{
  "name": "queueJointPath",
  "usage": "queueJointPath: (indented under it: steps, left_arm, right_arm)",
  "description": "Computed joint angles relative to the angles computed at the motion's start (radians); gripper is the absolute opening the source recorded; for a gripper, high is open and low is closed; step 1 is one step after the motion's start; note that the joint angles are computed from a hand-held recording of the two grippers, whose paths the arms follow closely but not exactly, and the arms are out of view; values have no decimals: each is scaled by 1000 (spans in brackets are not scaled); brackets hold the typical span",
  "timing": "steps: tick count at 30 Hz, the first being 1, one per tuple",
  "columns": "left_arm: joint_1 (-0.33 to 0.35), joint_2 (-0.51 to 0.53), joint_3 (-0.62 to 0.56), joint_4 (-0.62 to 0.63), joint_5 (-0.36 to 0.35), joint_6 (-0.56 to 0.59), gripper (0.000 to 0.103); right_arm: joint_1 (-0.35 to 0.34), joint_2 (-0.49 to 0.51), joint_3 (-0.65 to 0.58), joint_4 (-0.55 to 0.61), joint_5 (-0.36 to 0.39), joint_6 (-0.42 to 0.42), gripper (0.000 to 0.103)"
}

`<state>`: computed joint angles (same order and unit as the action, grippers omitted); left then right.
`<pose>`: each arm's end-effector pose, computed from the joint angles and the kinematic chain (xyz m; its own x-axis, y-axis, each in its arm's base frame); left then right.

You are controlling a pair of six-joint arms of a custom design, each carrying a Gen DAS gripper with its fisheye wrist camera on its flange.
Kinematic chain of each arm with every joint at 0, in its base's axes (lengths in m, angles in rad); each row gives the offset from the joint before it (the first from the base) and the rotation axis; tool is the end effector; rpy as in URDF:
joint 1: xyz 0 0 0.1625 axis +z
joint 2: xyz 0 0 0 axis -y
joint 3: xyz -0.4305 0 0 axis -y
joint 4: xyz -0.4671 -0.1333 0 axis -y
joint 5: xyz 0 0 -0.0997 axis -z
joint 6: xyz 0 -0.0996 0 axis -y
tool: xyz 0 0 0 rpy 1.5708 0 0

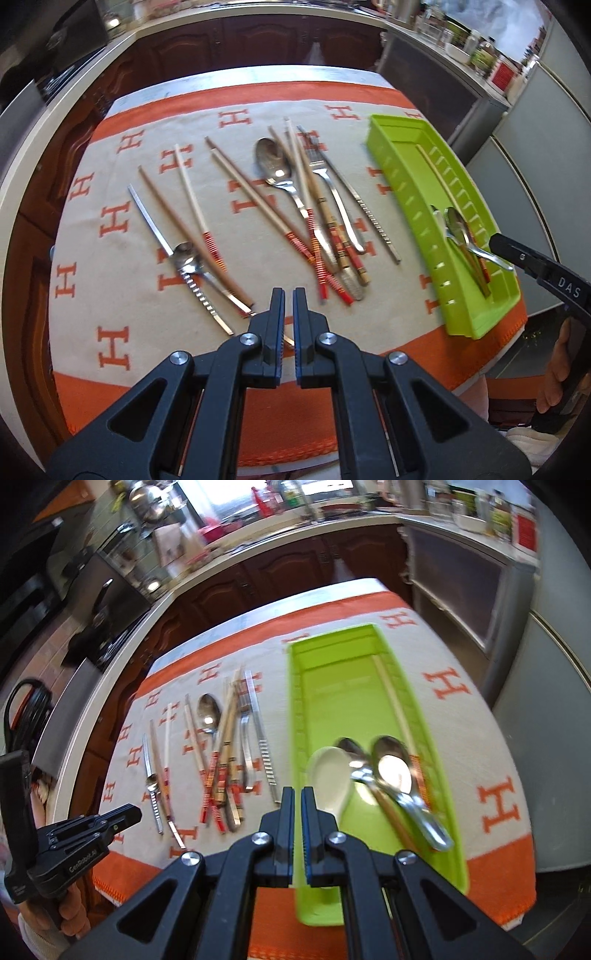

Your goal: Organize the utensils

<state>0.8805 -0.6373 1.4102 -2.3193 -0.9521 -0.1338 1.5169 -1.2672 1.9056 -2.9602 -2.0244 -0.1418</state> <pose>-0.3481 -0.7216 0.0090 -0.6985 0.4221 -0.5779 0.5483 0.8346 -0.0532 0.0552 -0.6417 0.2975 -0.8782 0.2404 0.4136 -0.0856 0.7717 -0.6303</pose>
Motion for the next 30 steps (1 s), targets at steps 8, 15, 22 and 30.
queueJointPath:
  steps: [8, 15, 22, 30]
  left_arm:
    - [43, -57, 51, -41, 17, -35, 2]
    - [83, -87, 78, -88, 29, -68, 26]
    - [118, -109, 93, -164, 46, -69, 35]
    - [160, -115, 82, -184, 49, -91, 35]
  right_arm:
    - [63, 110, -122, 105, 13, -109, 15]
    - [105, 226, -247, 192, 28, -139, 28]
    - [134, 347, -375, 288, 17, -180, 28]
    - [127, 456, -504, 401, 27, -169, 28]
